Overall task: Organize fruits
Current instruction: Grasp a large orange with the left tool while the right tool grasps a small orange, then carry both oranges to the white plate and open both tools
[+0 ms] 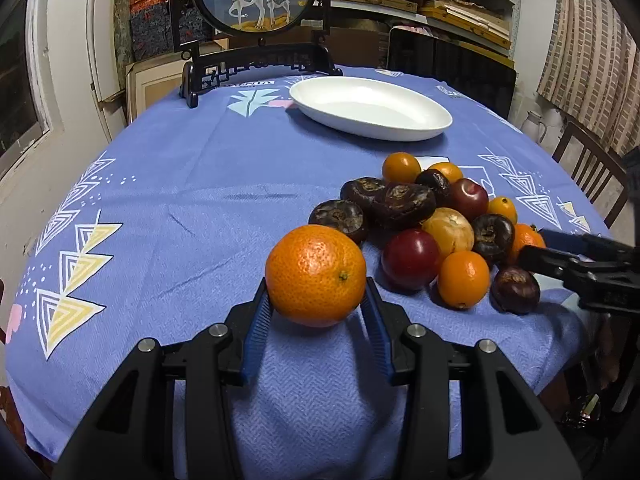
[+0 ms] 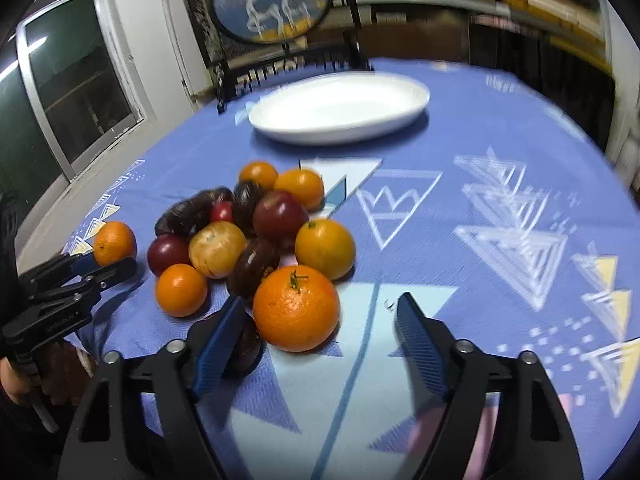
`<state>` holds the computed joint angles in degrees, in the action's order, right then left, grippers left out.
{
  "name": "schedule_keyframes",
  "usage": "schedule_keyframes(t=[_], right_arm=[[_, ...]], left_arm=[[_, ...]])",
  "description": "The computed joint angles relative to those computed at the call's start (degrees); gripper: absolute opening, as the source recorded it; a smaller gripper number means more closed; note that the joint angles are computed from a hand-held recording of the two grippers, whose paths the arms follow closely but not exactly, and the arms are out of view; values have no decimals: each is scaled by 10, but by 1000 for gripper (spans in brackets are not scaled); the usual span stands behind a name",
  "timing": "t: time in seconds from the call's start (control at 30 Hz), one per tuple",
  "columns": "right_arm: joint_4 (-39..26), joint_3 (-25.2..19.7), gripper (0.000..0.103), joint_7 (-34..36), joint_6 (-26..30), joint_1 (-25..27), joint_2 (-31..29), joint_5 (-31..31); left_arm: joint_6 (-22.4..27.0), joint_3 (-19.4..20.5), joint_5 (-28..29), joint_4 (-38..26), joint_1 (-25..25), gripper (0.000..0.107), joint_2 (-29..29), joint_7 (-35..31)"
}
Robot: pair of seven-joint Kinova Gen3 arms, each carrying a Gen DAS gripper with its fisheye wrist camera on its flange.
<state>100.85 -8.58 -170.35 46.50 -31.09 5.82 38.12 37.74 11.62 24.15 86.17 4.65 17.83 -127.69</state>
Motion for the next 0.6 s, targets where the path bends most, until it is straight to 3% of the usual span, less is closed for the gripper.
schedule_keyframes(t=[0.03,0.07,0.13,0.2,0.4,0.47,0.6], right_arm=[[6,-7,63,8,-23,18,-4,-15],[13,-19,46,20,-47,38,-8,-28],[22,-23,45,29,-70,46,-11,-27],[18,-18,44,21,-57,31,-9,-11],[14,-33,44,40,-62,47,-43,-18],[-5,-32,44,74,-57,60,-53,-32],[-60,-32,45,168,-55,126,-40,-92]], left_arm=[[-1,-2,-1,1,1,43,0,2],[-1,-8,-1,-2,6,43,1,6],[8,-46,18,-8,33,43,3,-5],[15,-80,41,-11,57,43,3,-22],[54,-81,59,-55,55,43,10,-32],[88,-64,37,-107,51,43,27,-15],[101,21,-43,-214,38,43,87,54]])
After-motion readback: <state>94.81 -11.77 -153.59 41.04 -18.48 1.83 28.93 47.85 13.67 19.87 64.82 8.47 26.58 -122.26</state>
